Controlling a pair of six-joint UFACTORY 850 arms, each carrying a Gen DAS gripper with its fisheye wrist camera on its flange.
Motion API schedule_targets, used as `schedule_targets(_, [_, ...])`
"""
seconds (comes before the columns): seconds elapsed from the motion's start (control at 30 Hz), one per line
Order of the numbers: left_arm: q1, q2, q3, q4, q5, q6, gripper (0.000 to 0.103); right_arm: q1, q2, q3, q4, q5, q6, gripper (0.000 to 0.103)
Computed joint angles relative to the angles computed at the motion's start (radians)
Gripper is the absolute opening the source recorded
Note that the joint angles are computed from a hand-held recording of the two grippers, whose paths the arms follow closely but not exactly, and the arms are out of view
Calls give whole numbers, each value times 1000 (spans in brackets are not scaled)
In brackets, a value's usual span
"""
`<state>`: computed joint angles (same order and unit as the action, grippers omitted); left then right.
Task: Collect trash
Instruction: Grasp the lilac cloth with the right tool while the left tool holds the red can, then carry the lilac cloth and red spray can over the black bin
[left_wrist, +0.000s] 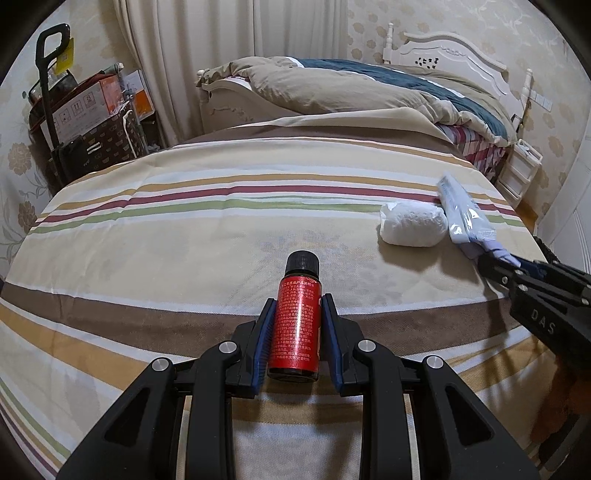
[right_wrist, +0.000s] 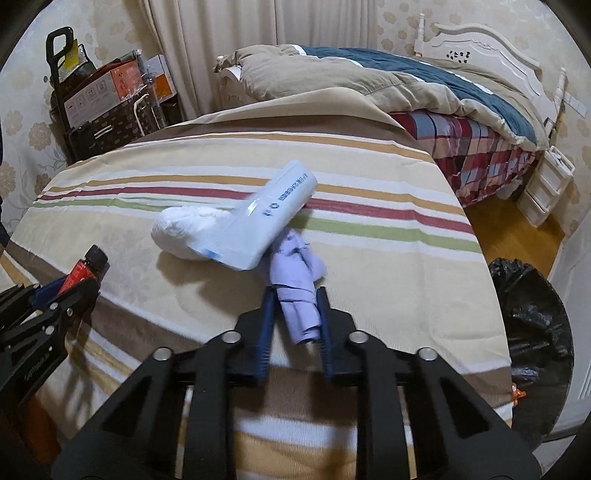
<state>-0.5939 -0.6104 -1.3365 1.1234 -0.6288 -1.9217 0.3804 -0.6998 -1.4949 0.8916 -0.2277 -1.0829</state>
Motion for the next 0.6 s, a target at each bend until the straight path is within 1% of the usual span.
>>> schedule_targets(0.1, [-5,2,3,5,-3,-9,27,-3,21,33,59,5,-64,18])
schedule_targets(0.43, [-27,4,5,30,2,-46,27,-27,99,155,348,8,-346,18])
schedule_targets(0.6, [-44,-4,-8,54,7,-69,27,-47,122,189,451,10,-434,18])
